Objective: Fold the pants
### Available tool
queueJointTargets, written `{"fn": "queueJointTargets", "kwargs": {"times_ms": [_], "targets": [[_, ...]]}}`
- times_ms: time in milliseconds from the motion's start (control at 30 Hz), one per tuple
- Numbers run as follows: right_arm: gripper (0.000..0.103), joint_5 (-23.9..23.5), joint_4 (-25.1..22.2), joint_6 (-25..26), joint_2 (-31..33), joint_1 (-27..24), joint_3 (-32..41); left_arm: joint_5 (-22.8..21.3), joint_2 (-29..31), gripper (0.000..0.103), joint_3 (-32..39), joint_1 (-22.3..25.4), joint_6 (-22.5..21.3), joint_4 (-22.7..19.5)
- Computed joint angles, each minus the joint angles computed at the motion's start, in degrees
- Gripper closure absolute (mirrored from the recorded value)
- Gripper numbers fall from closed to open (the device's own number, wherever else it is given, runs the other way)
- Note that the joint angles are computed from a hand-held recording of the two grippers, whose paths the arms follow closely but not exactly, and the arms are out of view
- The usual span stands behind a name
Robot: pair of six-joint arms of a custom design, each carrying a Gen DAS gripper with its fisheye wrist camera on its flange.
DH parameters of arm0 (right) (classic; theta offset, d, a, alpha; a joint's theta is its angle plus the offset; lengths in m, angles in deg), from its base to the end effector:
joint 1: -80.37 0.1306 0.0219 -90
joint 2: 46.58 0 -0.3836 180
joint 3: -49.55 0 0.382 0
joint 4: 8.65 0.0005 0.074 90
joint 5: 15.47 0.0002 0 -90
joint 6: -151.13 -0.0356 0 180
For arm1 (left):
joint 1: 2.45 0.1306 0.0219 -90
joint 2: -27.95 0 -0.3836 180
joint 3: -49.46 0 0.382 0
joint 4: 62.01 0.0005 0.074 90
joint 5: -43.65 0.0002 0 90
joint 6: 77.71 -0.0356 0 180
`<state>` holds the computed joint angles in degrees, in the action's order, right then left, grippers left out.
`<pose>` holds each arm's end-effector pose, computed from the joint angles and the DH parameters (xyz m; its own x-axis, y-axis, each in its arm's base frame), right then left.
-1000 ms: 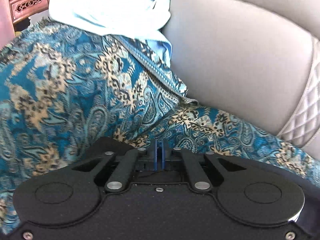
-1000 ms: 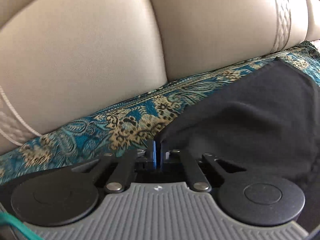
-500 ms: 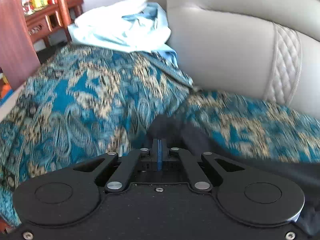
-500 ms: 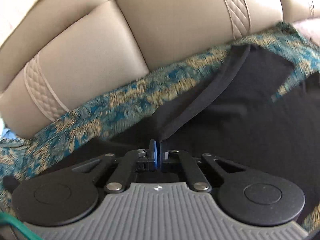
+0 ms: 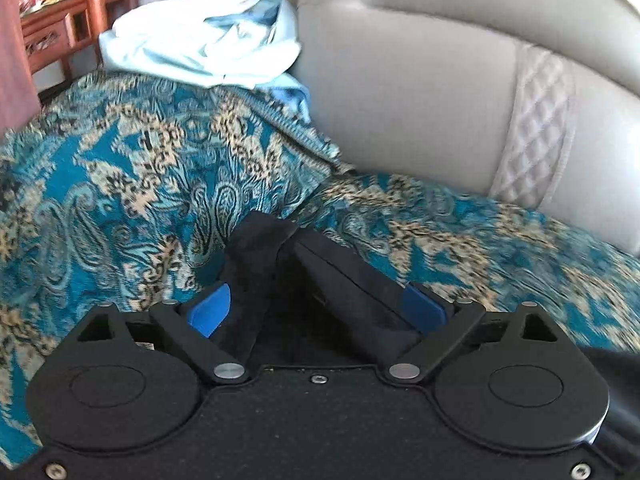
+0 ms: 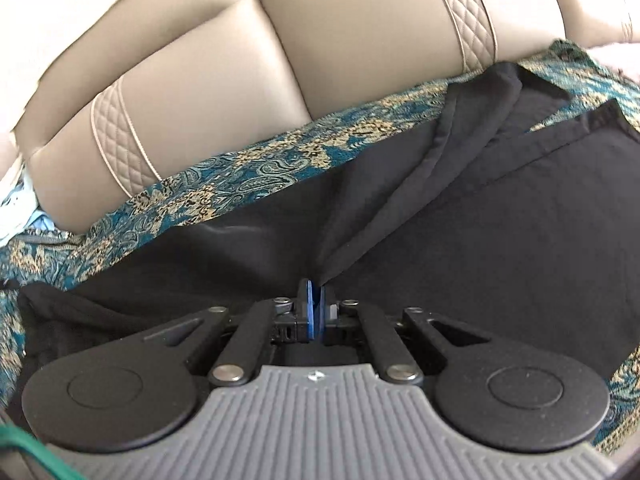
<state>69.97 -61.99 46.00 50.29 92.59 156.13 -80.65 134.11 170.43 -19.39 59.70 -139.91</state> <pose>0.5111 0.1131 0.5002 -0.7207 0.1101 -0.6844 -0.0820 0.9668 0.2419 0.5267 -0.1400 0.5044 -0.5749 -0.4607 -0.6762 -0.6302 0.7764 0.0069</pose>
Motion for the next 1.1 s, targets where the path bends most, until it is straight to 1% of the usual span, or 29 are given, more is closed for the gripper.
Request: {"fn": "queueJointTargets", "kwargs": {"times_ms": [67, 100, 167, 200, 233, 367, 433, 500, 567, 633, 700, 733, 767, 800, 833, 900, 967, 1000, 1033, 1067, 1100], "targets": [[0.098, -0.9, 3.8, 1.4, -1.7, -0.3, -3.2, -0.5, 2.5, 0.009, 1.9, 0.8, 2.2, -1.2], [0.097, -1.0, 4.2, 1.5, -2.0, -0.4, -3.7, -0.7, 3.9, 0.009, 3.0, 1.2, 3.1, -2.1], [0.097, -0.5, 3.3, 0.7, -1.7, -0.2, -3.0, -0.5, 6.4, 0.009, 4.8, 2.1, 4.6, -4.0], [0.097, -0.3, 3.3, 0.8, -1.6, -0.2, -2.9, 0.0, 7.8, 0.009, 6.2, 2.6, 5.5, -5.5], [0.097, -0.2, 3.4, 0.9, -1.4, -0.1, -2.9, 0.8, 8.6, 0.009, 6.7, 3.2, 6.1, -6.0], [0.097, -0.6, 3.3, 0.8, -1.6, -0.3, -3.6, 3.6, 9.5, 0.007, 6.1, 4.6, 7.1, -4.6], [0.097, -0.7, 3.4, 0.7, -2.1, -0.5, -4.2, 4.5, 9.8, 0.005, 5.9, 5.0, 8.3, -4.4], [0.098, 0.6, 3.5, 1.2, -2.4, -0.2, -4.5, 5.3, 10.0, 0.005, 6.0, 5.2, 8.5, -4.3], [0.098, 3.2, 3.5, 1.7, -2.5, 0.2, -4.7, 6.1, 9.7, 0.014, 5.5, 5.3, 7.8, -3.3], [0.098, 2.4, 3.4, 0.8, -2.5, -0.2, -4.7, 6.9, 9.1, 0.066, 4.9, 5.3, 6.3, -2.4], [0.098, 1.0, 4.1, 0.1, -2.7, -0.6, -5.0, 7.5, 9.3, 0.080, 5.7, 5.2, 6.0, -4.0], [0.097, 0.6, 4.5, 0.1, -2.7, -0.7, -5.1, 7.2, 8.6, 0.086, 5.0, 5.1, 5.8, -3.3], [0.097, 0.1, 4.8, 0.1, -2.7, -0.8, -5.1, 7.1, 7.8, 0.088, 4.4, 5.0, 5.4, -2.6], [0.093, -0.6, 5.1, -0.2, -2.7, -0.9, -5.0, 7.3, 7.2, 0.091, 4.1, 5.0, 5.0, -2.4], [0.087, -2.0, 5.4, -1.0, -2.6, -1.2, -4.9, 7.4, 6.7, 0.092, 4.0, 4.9, 4.9, -2.6], [0.086, -5.4, 5.6, -3.5, -2.2, -1.8, -4.4, 7.4, 5.4, 0.094, 3.6, 4.7, 4.9, -2.7], [0.076, -9.4, 6.2, -6.9, -1.6, -2.4, -4.0, 7.2, 4.3, 0.094, 3.5, 4.3, 4.5, -3.4], [0.063, -11.4, 6.4, -8.3, -1.2, -2.7, -3.7, 7.1, 3.8, 0.094, 3.6, 4.2, 4.4, -3.8], [0.054, -13.7, 7.0, -10.2, -0.8, -3.1, -3.5, 7.0, 3.2, 0.095, 3.6, 3.9, 4.2, -4.1], [0.052, -15.4, 7.6, -12.1, -0.5, -3.3, -3.3, 6.7, 2.6, 0.095, 3.6, 3.7, 3.7, -4.4], [0.044, -16.8, 8.3, -13.8, -0.1, -3.5, -3.1, 6.3, 2.0, 0.095, 3.5, 3.4, 3.4, -4.6]]}}
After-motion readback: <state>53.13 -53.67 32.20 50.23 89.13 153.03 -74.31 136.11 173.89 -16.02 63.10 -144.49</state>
